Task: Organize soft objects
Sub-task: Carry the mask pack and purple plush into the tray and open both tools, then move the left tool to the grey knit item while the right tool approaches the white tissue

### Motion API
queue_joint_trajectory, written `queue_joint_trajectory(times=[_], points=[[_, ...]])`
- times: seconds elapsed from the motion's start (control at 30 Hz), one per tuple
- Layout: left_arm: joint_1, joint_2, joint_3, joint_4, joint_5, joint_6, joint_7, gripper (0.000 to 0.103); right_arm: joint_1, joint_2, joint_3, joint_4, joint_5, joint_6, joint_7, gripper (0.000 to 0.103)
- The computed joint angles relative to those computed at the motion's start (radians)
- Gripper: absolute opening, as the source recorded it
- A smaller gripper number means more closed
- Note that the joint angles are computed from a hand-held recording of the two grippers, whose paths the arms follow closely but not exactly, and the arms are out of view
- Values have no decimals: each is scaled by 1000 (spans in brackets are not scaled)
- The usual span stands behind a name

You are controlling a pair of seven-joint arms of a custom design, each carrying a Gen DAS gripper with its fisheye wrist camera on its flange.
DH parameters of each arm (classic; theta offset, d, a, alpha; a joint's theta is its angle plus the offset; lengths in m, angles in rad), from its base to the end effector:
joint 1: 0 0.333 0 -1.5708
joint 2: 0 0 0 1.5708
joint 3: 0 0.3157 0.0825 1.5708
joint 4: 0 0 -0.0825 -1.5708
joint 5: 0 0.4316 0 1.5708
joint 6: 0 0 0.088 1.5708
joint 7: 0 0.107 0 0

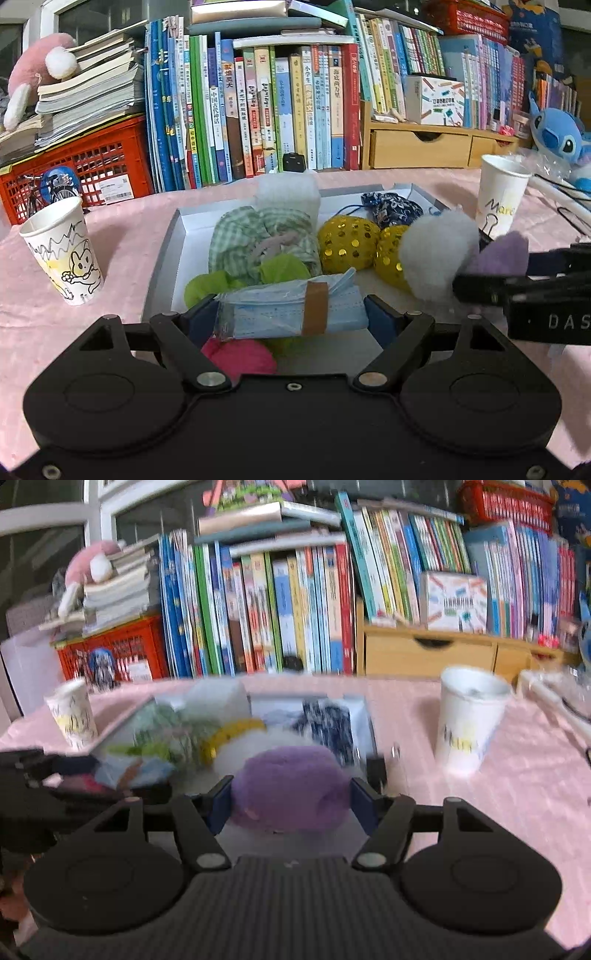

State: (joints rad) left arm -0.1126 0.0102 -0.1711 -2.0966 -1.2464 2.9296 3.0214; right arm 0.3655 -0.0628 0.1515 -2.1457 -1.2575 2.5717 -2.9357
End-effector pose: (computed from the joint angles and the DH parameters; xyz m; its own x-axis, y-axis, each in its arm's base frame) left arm 0.6074 -0.1142 0.4529 -0.5366 -0.8417 -0.0600 -0.4433 0.3416 -0.8287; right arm 0.5149 0.3117 0.4501 -0.2346 -0.9640 -0.1248 -0.5171 0.2325 -0.8237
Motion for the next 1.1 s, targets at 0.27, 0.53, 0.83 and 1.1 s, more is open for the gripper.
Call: queue_joint_trajectory(times=[0.27, 0.53, 0.83, 1.1], points=[[-9, 20, -15, 4, 11, 48, 2, 82, -18, 15, -16, -2, 10, 78, 11, 68], [-6, 22, -21, 2, 41, 56, -30, 83, -20, 19, -23, -6, -2, 110, 39, 68], [-9, -1, -10, -14, 65, 30, -69, 88, -24, -9, -13, -25, -21, 100, 50, 80], [-20, -22, -3, -30, 27, 38, -28, 91, -25, -41, 4, -48, -29, 67, 41, 86]])
